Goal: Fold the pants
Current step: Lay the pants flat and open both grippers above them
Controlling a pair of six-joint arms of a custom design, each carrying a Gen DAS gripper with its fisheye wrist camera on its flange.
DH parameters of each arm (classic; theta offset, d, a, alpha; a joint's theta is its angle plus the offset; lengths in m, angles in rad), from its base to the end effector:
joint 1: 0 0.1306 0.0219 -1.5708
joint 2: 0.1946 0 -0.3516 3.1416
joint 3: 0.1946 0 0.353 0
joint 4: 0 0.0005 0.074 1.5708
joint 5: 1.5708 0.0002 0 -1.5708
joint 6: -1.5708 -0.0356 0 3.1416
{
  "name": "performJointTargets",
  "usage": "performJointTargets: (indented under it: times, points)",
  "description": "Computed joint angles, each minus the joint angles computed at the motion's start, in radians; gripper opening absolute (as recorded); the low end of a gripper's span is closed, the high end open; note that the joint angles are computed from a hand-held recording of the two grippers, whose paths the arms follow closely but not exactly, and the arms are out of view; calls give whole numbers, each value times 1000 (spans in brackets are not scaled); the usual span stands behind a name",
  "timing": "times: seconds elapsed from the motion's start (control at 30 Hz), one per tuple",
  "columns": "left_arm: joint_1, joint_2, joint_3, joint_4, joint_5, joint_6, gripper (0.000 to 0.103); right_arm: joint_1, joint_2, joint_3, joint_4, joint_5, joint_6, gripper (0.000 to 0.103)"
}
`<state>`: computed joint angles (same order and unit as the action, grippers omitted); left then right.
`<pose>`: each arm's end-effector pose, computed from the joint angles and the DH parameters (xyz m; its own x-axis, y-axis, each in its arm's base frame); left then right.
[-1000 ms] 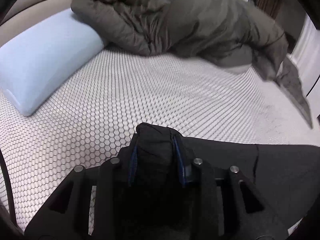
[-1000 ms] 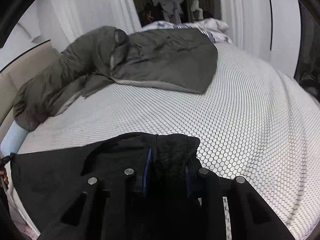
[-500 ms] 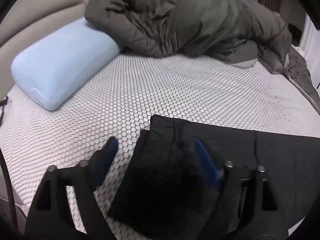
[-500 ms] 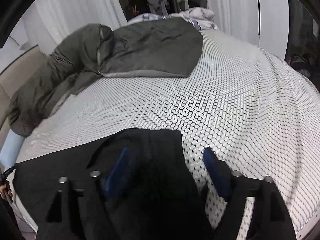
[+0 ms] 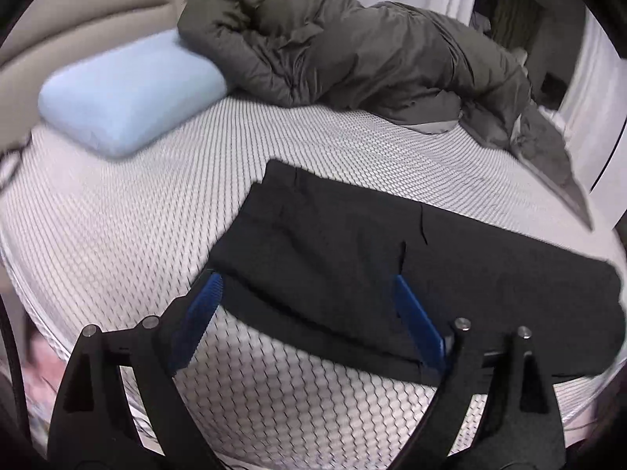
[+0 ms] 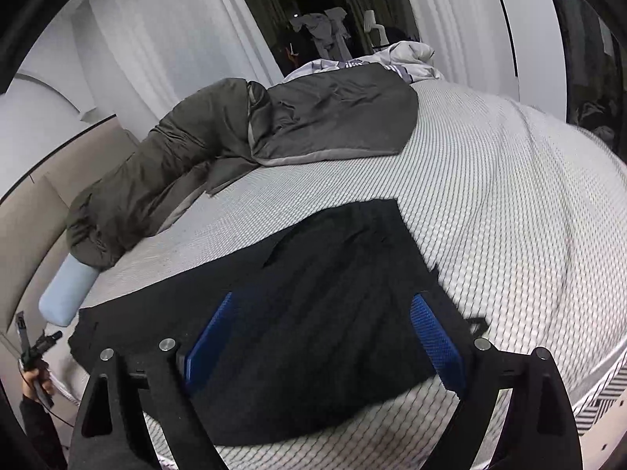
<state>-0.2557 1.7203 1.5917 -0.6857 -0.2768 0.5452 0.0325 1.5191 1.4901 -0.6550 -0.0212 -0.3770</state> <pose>0.5487 -0.1339 0.3375 -0.6337 -0.3500 -0.6899 -0.3120 0.9317 -0.1860 0.5094 0.0168 0.3990 -0.6052 0.3486 -0.7157 0.1870 0.9361 0.2978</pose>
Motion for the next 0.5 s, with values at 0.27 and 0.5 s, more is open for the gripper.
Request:
performJointTargets:
  times: [0.27, 0.5]
  points:
    - [36, 33, -60, 75, 145, 120, 54, 19, -43, -92, 39, -25, -35, 91]
    - [11, 108, -2, 74, 65, 123, 44, 10, -24, -102, 19, -17, -64, 91]
